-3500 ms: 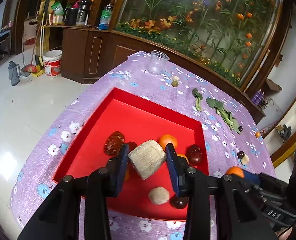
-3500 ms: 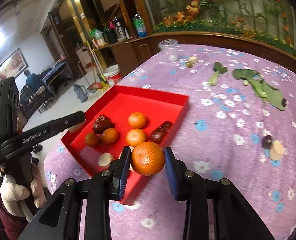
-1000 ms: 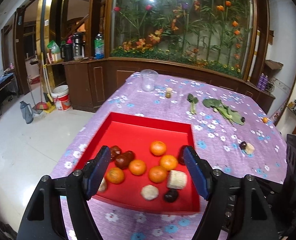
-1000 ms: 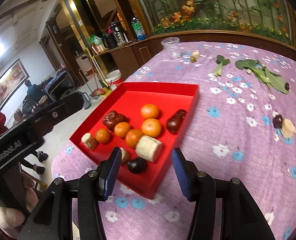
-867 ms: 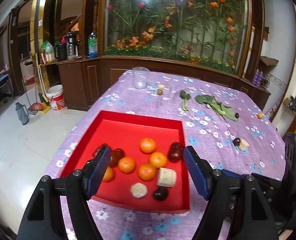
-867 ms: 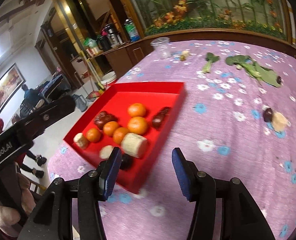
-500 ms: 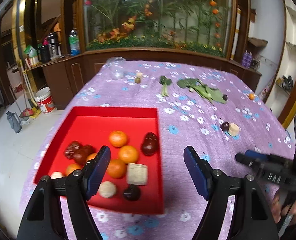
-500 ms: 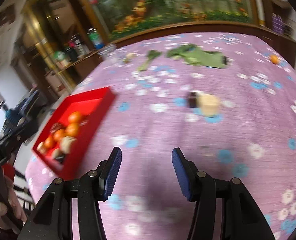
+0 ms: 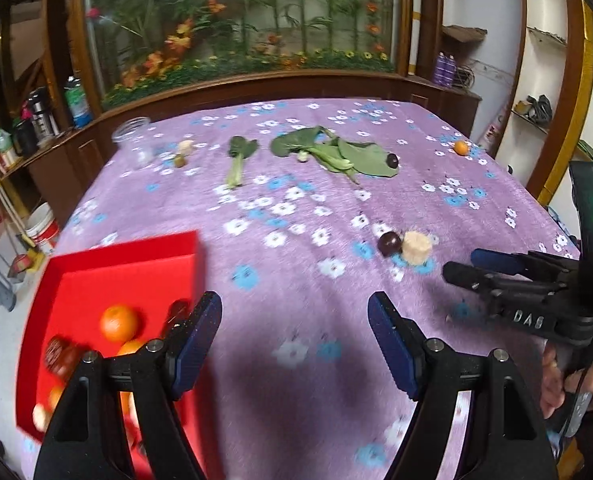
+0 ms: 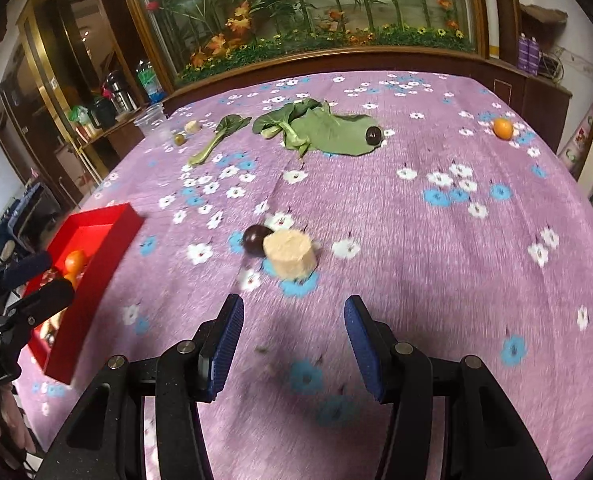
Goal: Organize fruits
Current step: 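Move both grippers back to the last plum and bun, then grasp the dark plum with the left gripper while the right gripper grasps the pale bun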
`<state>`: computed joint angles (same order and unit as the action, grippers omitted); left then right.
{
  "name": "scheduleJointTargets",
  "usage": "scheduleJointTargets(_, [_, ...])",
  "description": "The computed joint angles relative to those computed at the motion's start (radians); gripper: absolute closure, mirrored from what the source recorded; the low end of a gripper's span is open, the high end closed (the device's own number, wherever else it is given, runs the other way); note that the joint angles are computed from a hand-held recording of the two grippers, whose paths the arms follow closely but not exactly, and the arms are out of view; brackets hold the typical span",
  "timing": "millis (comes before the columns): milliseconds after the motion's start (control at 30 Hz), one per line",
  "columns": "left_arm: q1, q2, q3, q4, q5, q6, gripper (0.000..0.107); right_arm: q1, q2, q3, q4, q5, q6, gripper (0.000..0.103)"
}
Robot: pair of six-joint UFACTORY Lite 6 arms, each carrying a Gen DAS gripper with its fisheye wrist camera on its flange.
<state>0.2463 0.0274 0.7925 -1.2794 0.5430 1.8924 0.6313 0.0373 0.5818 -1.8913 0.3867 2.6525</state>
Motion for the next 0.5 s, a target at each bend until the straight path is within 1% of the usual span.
scheduleJointTargets(33, [-0.036, 0.033, 0.031, 0.014, -0.021, -0.04, 0.032, -0.015, 0.019, 0.017, -0.022, -0.005, 0.003, 0.046])
scheduleJointTargets(133, [-0.091, 0.12, 0.12, 0.063, -0.024, -0.149, 0.032, -0.056, 0.086, 0.078, -0.084, -0.025, 0.013, 0.046])
scheduleJointTargets(267, [-0.141, 0.2, 0.191, 0.069, -0.063, -0.192, 0.032, -0.09, 0.156, 0.14, -0.127, -0.047, 0.001, 0.046])
scheduleJointTargets(433, [-0.186, 0.342, 0.328, 0.152, -0.05, -0.329, 0.033, -0.133, 0.23, 0.181, -0.258, -0.077, 0.095, 0.047])
scheduleJointTargets(500, [-0.201, 0.382, 0.368, 0.17, -0.046, -0.355, 0.033, -0.144, 0.253, 0.191, -0.305, -0.075, 0.134, 0.047])
